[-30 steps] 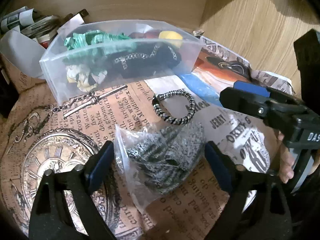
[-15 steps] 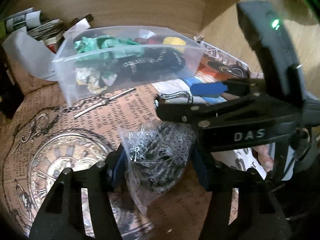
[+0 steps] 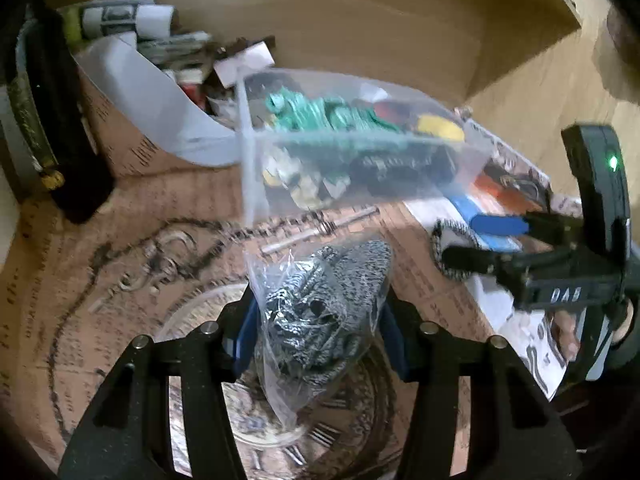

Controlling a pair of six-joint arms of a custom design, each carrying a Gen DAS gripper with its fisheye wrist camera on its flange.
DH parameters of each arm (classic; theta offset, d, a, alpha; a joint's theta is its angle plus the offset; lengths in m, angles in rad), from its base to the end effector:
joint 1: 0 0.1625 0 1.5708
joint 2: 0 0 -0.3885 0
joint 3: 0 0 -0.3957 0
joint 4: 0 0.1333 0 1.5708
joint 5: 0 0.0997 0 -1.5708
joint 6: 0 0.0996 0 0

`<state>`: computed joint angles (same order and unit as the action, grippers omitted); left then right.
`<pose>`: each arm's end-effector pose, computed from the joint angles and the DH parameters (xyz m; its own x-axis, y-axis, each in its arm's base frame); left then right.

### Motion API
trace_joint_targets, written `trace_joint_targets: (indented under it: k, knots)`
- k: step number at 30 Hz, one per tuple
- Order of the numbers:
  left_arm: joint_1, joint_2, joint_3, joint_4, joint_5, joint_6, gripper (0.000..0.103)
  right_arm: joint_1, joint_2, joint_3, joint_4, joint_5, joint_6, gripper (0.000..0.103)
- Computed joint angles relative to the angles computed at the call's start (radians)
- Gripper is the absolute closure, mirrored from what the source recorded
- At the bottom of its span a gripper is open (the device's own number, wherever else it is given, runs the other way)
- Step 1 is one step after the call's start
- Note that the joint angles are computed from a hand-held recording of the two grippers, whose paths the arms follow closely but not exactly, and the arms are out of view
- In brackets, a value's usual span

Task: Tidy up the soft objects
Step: 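Grasp the clear bag of steel wool with the left tool while the right tool grasps the braided bracelet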

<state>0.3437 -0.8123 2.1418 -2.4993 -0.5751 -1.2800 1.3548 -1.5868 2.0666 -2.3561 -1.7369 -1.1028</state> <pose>-0.3341 -0.3499 -0.0285 -0.7946 -0.1187 -0.5955 0.3684 0.6853 -0.6282 0.0135 -0.4836 0.3046 -0.6122 -0.7141 0.3396 -0.7580 0.6522 0.0051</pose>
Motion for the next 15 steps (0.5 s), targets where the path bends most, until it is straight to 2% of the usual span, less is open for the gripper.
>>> trace_joint_targets:
  k: [2,4,6,7,9,10,12,15]
  knots:
    - [-0.004,-0.004,-0.009,0.017,0.021,-0.006,0.05,0.011,0.001,0.019,-0.023,-0.01,-0.019,0.024]
    - [-0.004,0.0,-0.023,0.033,0.043,-0.006,0.05,0.019,0.002,0.051,-0.078,-0.035,-0.062,0.03]
    - [-0.008,-0.004,-0.031,0.05,0.062,-0.007,0.05,0.015,-0.008,0.065,-0.089,-0.025,-0.098,0.039]
    - [-0.01,-0.005,-0.035,0.057,0.07,-0.008,0.05,0.013,-0.011,0.064,-0.081,-0.018,-0.1,0.048]
    - [-0.013,-0.008,-0.041,0.058,0.09,0.001,0.05,0.004,-0.014,0.057,-0.067,-0.001,-0.097,0.058]
    - [-0.014,-0.01,-0.043,0.052,0.099,0.012,0.05,0.0,-0.015,0.055,-0.065,0.004,-0.093,0.068]
    - [-0.014,-0.006,-0.052,0.043,0.117,0.032,0.05,-0.008,-0.014,0.045,-0.067,0.008,-0.083,0.077]
    - [-0.014,-0.003,-0.071,0.04,0.148,0.066,0.05,-0.015,-0.013,0.021,-0.028,0.033,-0.045,0.078]
